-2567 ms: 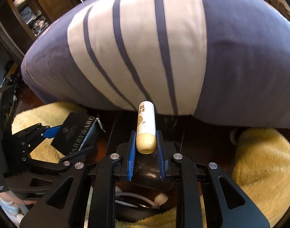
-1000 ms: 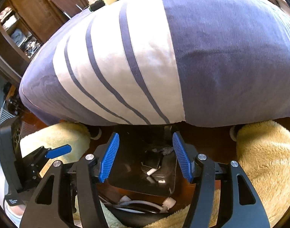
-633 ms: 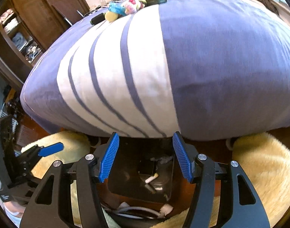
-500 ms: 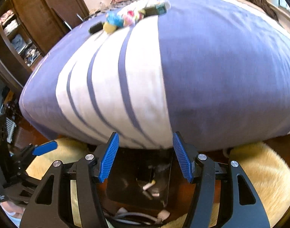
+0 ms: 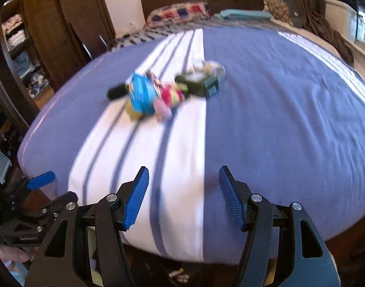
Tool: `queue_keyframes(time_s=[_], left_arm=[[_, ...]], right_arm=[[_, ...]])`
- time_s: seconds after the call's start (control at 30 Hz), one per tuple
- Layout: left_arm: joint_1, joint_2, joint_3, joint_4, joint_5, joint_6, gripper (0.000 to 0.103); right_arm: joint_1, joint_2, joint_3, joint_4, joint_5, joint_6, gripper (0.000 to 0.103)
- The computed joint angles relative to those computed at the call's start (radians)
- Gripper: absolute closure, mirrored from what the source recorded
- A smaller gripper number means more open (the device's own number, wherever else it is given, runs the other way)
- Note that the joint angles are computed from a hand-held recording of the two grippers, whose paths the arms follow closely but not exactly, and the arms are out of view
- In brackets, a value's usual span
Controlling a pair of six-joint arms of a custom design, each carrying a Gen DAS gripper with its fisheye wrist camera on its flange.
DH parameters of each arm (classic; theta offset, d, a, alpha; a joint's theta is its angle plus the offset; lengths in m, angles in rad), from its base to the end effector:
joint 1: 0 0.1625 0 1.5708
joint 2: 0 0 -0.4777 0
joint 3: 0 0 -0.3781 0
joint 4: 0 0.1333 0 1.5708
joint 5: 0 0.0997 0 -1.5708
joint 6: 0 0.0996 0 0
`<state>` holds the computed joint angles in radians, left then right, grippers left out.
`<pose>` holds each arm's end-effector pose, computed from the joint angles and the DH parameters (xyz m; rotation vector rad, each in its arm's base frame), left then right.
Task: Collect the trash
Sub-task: 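Move both tools back up to the remaining items on the bed, then grasp the pink pipe-cleaner toy with the right tool while the left tool grasps the blue snack packet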
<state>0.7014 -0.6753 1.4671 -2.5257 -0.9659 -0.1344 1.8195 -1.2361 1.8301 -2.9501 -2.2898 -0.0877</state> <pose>-0.4505 -0.6292 0.1274 0.8815 2.4761 -0.5827 0.2118 -0.5588 0.4196 0.0321 -2.3287 1.0195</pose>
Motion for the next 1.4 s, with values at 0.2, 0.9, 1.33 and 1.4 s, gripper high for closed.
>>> queue_keyframes(time_s=[0.2, 0.9, 1.33, 1.4], left_arm=[[0.013, 0.057, -0.105, -0.014, 0.030, 0.065, 0.008], [0.048, 0.255, -0.413, 0.095, -0.021, 0.107, 0.013], [0.045, 0.398, -0.681, 0.186, -0.047, 0.122, 0.019], [0.047, 0.413, -0.706, 0.215, -0.055, 0.124, 0.039]], right_arm=[[-0.038, 0.060, -0.110, 0.008, 0.073, -0.029, 0.044], [-0.072, 0.096, -0.167, 0.014, 0.062, -0.132, 0.083], [-0.109, 0.016, -0.074, -0.044, 0.066, -0.138, 0.083], [-0.112, 0.014, -0.074, -0.042, 0.072, -0.138, 0.083]])
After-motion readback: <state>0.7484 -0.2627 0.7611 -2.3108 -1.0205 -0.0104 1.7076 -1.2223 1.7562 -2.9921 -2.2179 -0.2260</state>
